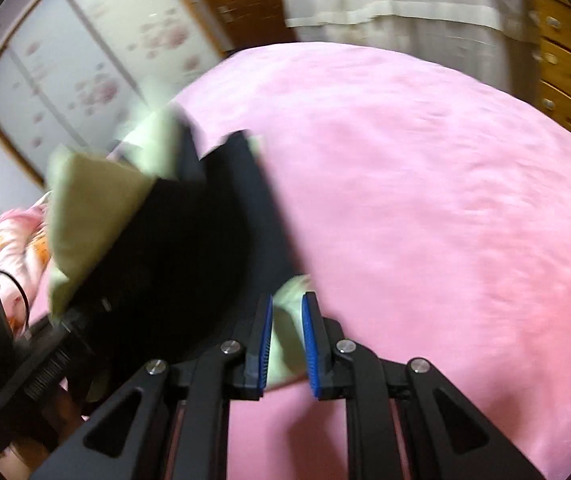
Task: Fold large clothes
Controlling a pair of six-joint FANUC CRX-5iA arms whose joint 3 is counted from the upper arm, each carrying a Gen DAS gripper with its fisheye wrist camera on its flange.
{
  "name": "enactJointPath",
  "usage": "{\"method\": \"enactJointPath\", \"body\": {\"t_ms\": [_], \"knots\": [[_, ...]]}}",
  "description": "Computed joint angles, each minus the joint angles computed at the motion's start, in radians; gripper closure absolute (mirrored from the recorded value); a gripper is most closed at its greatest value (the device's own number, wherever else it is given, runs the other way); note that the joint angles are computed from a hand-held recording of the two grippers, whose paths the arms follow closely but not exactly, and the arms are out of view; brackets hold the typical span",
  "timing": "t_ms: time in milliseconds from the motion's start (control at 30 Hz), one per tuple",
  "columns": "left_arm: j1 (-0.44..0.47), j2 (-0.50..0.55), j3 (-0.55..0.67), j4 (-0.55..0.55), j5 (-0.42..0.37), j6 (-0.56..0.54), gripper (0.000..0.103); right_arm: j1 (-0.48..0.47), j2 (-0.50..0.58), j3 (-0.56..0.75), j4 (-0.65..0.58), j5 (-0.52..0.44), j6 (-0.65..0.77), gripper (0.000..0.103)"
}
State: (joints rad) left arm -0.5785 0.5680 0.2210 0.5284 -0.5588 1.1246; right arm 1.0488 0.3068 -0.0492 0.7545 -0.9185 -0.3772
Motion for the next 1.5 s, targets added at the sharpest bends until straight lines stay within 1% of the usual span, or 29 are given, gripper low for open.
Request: {"method": "enactJointPath", "body": {"t_ms": [33, 100, 167, 233, 333, 367, 400, 467, 500, 533, 567, 600, 633, 700, 733, 800, 900, 967, 1000, 1033, 1100, 1133, 1167, 1233, 1300, 1333, 1400, 1467, 1500], "knots": [[-0.004, 0.014, 0.018, -0.028, -0.007, 0.029, 0.096, -0.001, -0.004, -0.008, -0.002, -0.004, -0.017, 0.088], [-0.008, 0.016, 0.015, -0.032, 0.007, 0.049, 0.096, 0.001, -0.009, -0.021, 0.003, -0.004, -0.047, 0.088], [-0.015, -0.004, -0.01, -0.017, 0.049, 0.045, 0.096, 0.006, -0.011, -0.027, 0.017, -0.006, -0.055, 0.088], [-0.027, -0.017, -0.018, -0.046, 0.065, 0.054, 0.096, 0.01, -0.016, -0.038, 0.038, -0.007, -0.062, 0.088], [-0.035, 0.042, 0.095, -0.181, -0.027, 0.141, 0.095, 0.014, -0.009, -0.031, 0.03, -0.014, -0.045, 0.088], [-0.033, 0.044, 0.105, -0.192, -0.046, 0.146, 0.095, 0.013, -0.005, -0.022, 0.02, -0.021, -0.033, 0.088], [-0.031, 0.042, 0.111, -0.2, -0.064, 0.15, 0.092, 0.013, 0.002, -0.005, 0.009, -0.032, -0.015, 0.088], [-0.024, 0.033, 0.123, -0.187, -0.111, 0.142, 0.077, 0.011, -0.007, 0.003, -0.008, -0.047, 0.021, 0.088], [-0.022, 0.033, 0.139, -0.173, -0.145, 0.141, 0.057, 0.013, -0.005, 0.024, -0.02, -0.066, 0.047, 0.088], [-0.019, 0.03, 0.152, -0.174, -0.173, 0.155, 0.035, 0.009, 0.006, 0.055, -0.03, -0.081, 0.073, 0.087], [-0.016, 0.011, 0.152, -0.182, -0.197, 0.177, 0.026, 0.008, 0.008, 0.081, -0.038, -0.1, 0.099, 0.082], [-0.01, -0.012, 0.134, -0.173, -0.2, 0.174, 0.022, 0.009, 0.009, 0.1, -0.039, -0.117, 0.112, 0.075], [-0.001, -0.038, 0.111, -0.15, -0.204, 0.157, 0.022, 0.008, 0.004, 0.111, -0.037, -0.12, 0.12, 0.072], [0.019, -0.071, 0.104, -0.139, -0.249, 0.16, 0.022, 0.001, 0.002, 0.154, -0.036, -0.126, 0.163, 0.07], [0.026, -0.083, 0.11, -0.152, -0.273, 0.184, 0.022, -0.002, 0.007, 0.176, -0.041, -0.131, 0.189, 0.069], [0.05, -0.106, 0.122, -0.194, -0.315, 0.259, 0.022, -0.019, 0.032, 0.256, -0.087, -0.137, 0.31, 0.068], [0.089, -0.104, 0.159, -0.289, -0.389, 0.406, 0.022, -0.058, 0.091, 0.389, -0.213, -0.152, 0.517, 0.063], [0.113, -0.082, 0.199, -0.34, -0.446, 0.502, 0.022, -0.099, 0.146, 0.498, -0.36, -0.176, 0.677, 0.063], [0.131, -0.075, 0.202, -0.346, -0.46, 0.549, 0.022, -0.125, 0.179, 0.555, -0.444, -0.194, 0.758, 0.063], [0.151, -0.072, 0.189, -0.333, -0.457, 0.579, 0.022, -0.137, 0.196, 0.587, -0.487, -0.212, 0.798, 0.063], [0.181, -0.062, 0.173, -0.306, -0.456, 0.612, 0.022, -0.177, 0.259, 0.686, -0.596, -0.282, 0.899, 0.063], [0.192, -0.054, 0.167, -0.291, -0.453, 0.617, 0.022, -0.198, 0.274, 0.709, -0.655, -0.29, 0.931, 0.063], [0.2, -0.05, 0.157, -0.274, -0.448, 0.611, 0.022, -0.216, 0.277, 0.715, -0.705, -0.281, 0.951, 0.063], [0.215, -0.036, 0.137, -0.221, -0.438, 0.588, 0.022, -0.243, 0.27, 0.701, -0.768, -0.251, 0.961, 0.069], [0.222, -0.033, 0.11, -0.172, -0.415, 0.566, 0.022, -0.263, 0.257, 0.679, -0.817, -0.221, 0.967, 0.091], [0.221, -0.03, 0.109, -0.162, -0.409, 0.558, 0.022, -0.272, 0.249, 0.666, -0.84, -0.209, 0.981, 0.091], [0.212, -0.018, 0.133, -0.181, -0.417, 0.561, 0.023, -0.274, 0.222, 0.621, -0.843, -0.163, 1.006, 0.096], [0.2, -0.013, 0.158, -0.209, -0.426, 0.572, 0.024, -0.263, 0.163, 0.535, -0.806, -0.074, 0.981, 0.097], [0.195, -0.012, 0.164, -0.213, -0.42, 0.574, 0.024, -0.246, 0.121, 0.473, -0.745, -0.016, 0.938, 0.098]]}}
